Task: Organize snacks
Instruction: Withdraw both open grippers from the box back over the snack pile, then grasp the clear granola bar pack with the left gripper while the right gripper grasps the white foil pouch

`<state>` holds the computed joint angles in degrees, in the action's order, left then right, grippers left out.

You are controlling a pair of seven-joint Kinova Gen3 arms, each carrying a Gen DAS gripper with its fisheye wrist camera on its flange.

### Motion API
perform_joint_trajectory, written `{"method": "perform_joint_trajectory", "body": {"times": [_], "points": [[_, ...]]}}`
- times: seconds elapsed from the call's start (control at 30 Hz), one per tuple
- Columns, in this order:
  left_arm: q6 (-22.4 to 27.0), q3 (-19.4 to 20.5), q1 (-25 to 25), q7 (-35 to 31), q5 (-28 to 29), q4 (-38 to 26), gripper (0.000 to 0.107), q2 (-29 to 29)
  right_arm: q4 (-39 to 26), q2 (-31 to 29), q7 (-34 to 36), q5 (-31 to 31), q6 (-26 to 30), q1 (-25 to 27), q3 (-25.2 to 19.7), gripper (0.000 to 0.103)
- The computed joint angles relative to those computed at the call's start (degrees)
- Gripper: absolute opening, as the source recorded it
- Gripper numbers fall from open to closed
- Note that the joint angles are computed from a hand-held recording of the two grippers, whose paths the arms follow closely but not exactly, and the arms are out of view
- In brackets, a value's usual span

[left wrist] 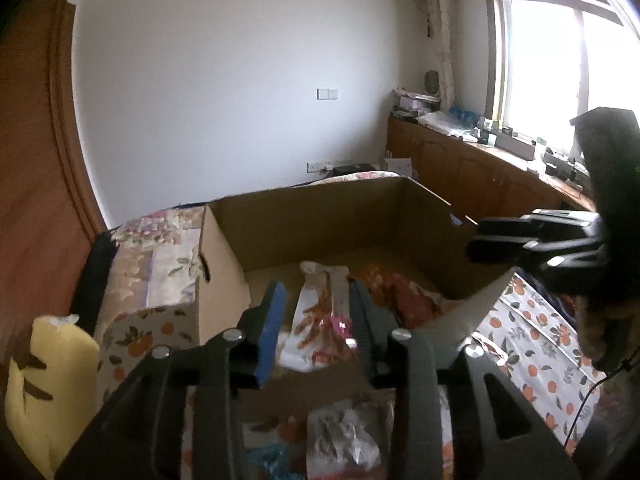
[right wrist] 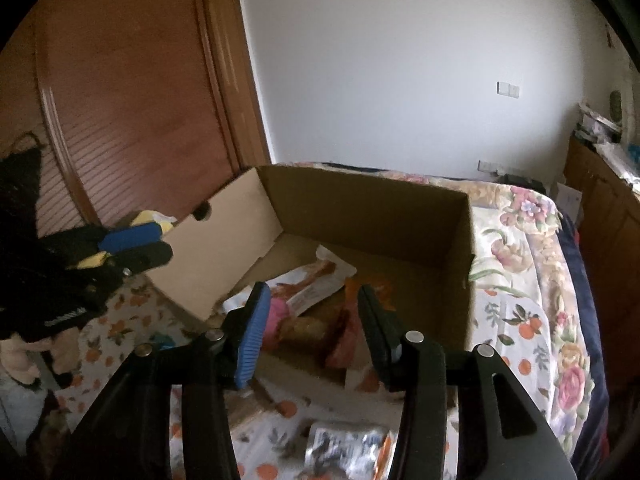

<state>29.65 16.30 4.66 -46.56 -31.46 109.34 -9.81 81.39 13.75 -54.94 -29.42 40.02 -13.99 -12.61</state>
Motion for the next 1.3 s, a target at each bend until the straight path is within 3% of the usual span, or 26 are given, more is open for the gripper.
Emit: {"method": "perform_joint_trajectory", "body": {"times": [0.17,0.4,0.57,0.77,1.13,1.3], "points": [[1.3,3.5,-1.2,4.6,-1.4,3.7,0.039,-3.3,5.3,-5.4,3.9,-4.8,1.6,2.7,0.4,0.056],[-0.9,7.8,-2.9,8.1,1.0,10.5,0.041,-7.6,17.0,-11.8,9.2,-11.2,0.2,3.0,4.3,0.065],[-1.6,16.5,-8.2,12.9,0.2,14.4,0.041,-10.9,25.3,-15.0,12.0,-14.2,-3.2,1.3,6.2,0.067],[-3.7,23.5,-13.5,14.2,2.5,17.2,0.041,-14.3,35.2,-17.7,18.1,-22.1,-9.6,-1.7,8.0,0.067],[-3.1,31.0,-19.1,9.9,7.6,15.6,0.041,-12.4,44.6,-20.1,23.8,-28.2,-18.8,-6.3,9.7,0.067],[-1.4,34.2,-20.5,10.6,6.0,13.1,0.041,-8.2,47.0,-20.3,29.6,-33.7,-21.1,-8.5,11.1,0.08]]}}
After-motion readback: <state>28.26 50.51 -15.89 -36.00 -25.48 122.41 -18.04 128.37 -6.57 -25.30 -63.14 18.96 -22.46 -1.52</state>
